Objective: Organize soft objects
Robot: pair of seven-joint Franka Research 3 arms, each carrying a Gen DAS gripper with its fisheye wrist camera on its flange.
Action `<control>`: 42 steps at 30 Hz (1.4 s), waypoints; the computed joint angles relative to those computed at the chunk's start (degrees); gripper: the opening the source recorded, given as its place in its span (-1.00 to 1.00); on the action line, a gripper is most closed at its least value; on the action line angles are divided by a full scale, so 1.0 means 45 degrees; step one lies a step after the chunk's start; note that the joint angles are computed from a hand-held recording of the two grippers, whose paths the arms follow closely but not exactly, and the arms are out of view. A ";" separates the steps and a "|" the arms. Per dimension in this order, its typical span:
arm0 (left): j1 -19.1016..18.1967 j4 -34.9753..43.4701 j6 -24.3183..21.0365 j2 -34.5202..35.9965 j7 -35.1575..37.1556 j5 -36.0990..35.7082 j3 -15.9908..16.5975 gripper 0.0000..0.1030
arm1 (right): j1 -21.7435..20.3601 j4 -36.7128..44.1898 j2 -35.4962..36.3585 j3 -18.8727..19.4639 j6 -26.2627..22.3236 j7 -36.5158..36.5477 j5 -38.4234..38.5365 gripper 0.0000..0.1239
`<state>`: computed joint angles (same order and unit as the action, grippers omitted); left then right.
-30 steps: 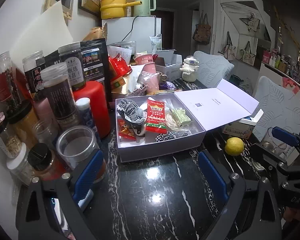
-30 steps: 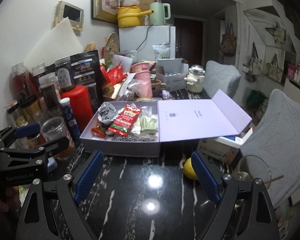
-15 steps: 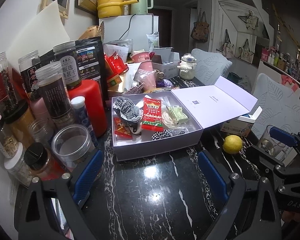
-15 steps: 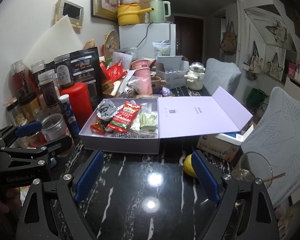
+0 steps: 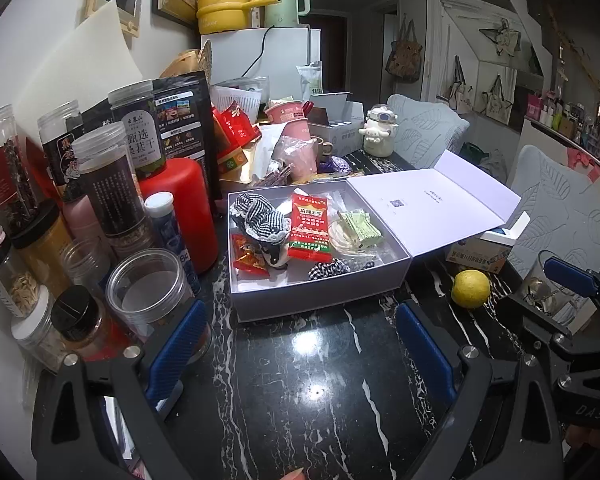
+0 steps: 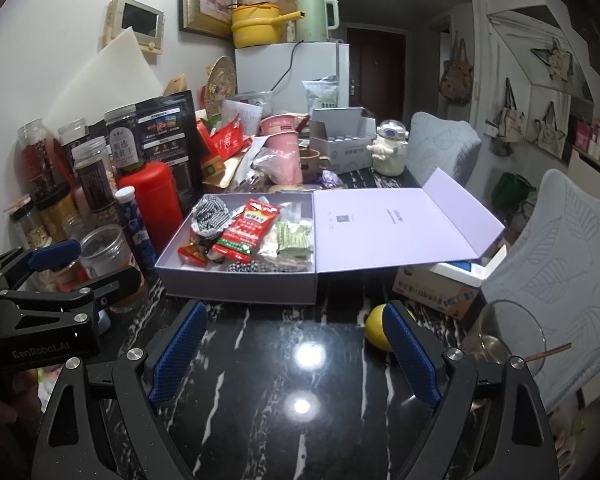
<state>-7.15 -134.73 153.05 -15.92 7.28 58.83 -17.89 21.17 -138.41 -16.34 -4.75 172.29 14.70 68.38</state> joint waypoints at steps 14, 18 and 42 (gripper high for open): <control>-0.0079 0.0014 -0.0036 0.0075 0.0276 -0.0216 0.0039 0.88 | -0.0146 -0.0008 0.0087 0.0031 -0.0050 0.0493 -0.0564 0.46; -0.0134 -0.0004 0.0020 0.0092 0.0571 -0.0458 0.0115 0.88 | -0.0175 -0.0021 0.0124 0.0028 -0.0054 0.0669 -0.0763 0.46; -0.0122 0.0026 0.0164 0.0167 0.1244 -0.1026 0.0095 0.88 | -0.0261 0.0042 0.0251 -0.0048 -0.0160 0.0848 -0.1032 0.46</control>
